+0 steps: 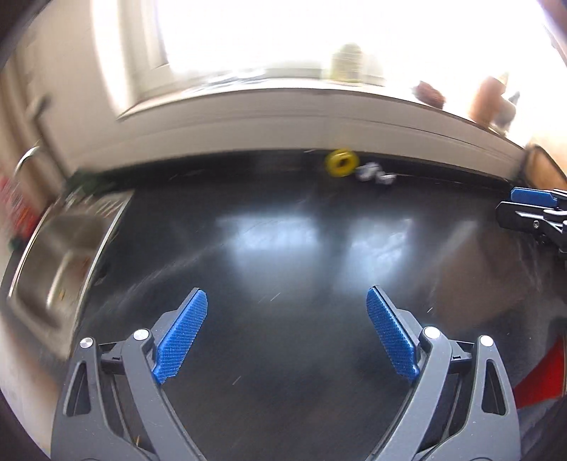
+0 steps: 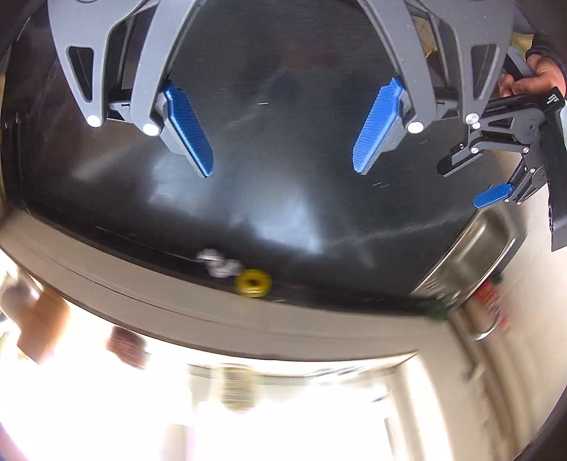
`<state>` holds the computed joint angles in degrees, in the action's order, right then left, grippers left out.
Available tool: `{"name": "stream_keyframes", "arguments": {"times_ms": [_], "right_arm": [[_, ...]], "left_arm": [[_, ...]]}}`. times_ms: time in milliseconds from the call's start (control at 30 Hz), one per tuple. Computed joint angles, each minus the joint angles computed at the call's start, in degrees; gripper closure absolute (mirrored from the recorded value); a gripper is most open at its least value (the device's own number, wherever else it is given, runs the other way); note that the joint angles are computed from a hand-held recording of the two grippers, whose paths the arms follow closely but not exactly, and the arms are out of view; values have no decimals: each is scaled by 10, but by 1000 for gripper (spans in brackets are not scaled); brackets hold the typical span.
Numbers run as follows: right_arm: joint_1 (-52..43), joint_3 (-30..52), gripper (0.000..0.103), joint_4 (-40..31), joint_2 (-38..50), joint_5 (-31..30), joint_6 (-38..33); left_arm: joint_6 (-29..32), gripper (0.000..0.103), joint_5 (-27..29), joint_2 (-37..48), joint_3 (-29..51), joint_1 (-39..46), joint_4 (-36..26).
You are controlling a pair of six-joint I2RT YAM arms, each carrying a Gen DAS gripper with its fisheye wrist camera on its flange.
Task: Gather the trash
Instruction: 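Swing both open tools back over the counter, then grasp the yellow tape roll with left tool while right tool grasps the crumpled foil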
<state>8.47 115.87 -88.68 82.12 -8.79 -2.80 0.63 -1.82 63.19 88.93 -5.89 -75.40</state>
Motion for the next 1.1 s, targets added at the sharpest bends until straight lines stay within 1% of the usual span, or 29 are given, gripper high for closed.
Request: {"name": "stream_keyframes", "arguments": {"times_ms": [67,200,300,400,567,633,733,867,933,967,1000,1067,1100], "right_arm": [[-67,-5,24,9,9,-33,-37],[-111,7,24,31,51,-61,-63],[-109,21,25,58,98,-63,-68],[-109,43,29,79,151,-65,-77],[-92,87,36,129,261,-58,-73],[-84,107,39,142,305,-50,-77],[-75,132,42,158,361,-39,-81],[-66,182,46,161,433,-32,-90],[-63,201,46,161,457,-32,-93],[-60,203,47,165,464,-26,-95],[-59,199,51,173,466,-22,-96],[-56,200,55,182,474,-14,-98],[-55,208,58,180,481,-12,-97]], "left_arm": [[-17,14,-25,36,13,-53,23],[-20,14,-27,117,52,-87,67],[-2,14,-16,184,90,-78,93],[17,14,-5,259,126,-71,131],[49,15,6,410,224,-63,178],[62,15,9,472,277,-61,183],[75,17,20,530,323,-59,195],[99,26,38,601,377,-54,198],[110,27,48,612,375,-51,210],[115,32,48,619,374,-50,217],[117,38,46,627,378,-51,218],[106,43,58,642,391,-48,219],[101,44,62,644,392,-48,224]]}}
